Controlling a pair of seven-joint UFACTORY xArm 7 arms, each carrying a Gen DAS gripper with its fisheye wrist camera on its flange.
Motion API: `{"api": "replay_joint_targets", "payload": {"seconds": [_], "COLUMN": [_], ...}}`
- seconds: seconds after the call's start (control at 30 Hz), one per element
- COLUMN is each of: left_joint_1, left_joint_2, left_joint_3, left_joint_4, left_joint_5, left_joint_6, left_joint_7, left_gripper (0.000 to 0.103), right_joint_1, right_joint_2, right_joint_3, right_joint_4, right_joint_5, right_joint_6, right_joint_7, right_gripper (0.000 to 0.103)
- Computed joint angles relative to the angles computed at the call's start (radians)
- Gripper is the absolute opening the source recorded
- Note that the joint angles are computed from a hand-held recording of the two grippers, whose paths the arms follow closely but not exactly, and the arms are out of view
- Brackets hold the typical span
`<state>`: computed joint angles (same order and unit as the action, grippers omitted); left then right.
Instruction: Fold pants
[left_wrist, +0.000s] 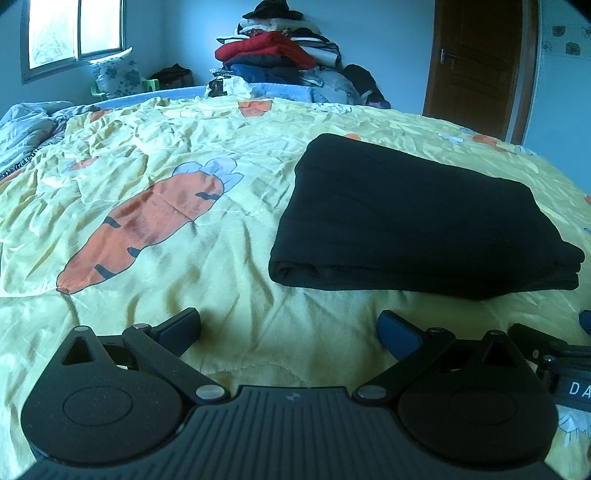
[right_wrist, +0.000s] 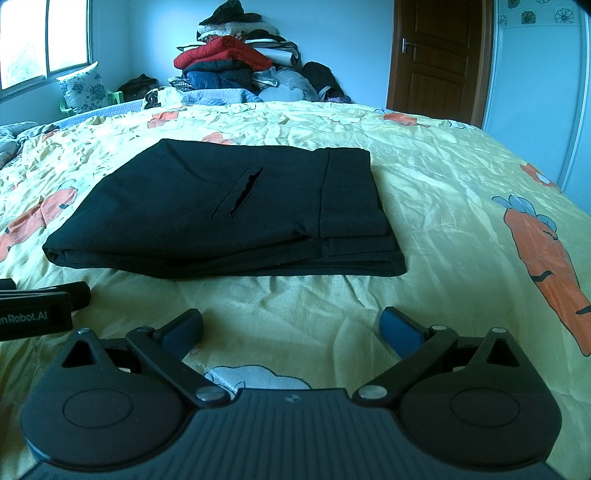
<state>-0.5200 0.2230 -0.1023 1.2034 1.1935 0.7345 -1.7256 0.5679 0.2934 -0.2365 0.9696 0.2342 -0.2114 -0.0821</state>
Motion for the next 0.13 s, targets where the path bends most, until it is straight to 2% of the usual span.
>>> {"api": "replay_joint_targets", "payload": {"seconds": [0.13], "left_joint_1": [0.004], "left_joint_2": [-0.005], "left_joint_3": [0.000], "left_joint_4": [-0.006], "left_joint_5": [0.002], "left_joint_6": [-0.006], "left_joint_7": [-0.001], "left_gripper": [0.103], "right_joint_1": [0.000], "right_joint_2": [0.000], "right_joint_3": [0.000], "right_joint_4": [0.000], "right_joint_5": [0.001], "right_joint_6": [0.000], "right_joint_7": [-0.001], "right_gripper": [0.103]}}
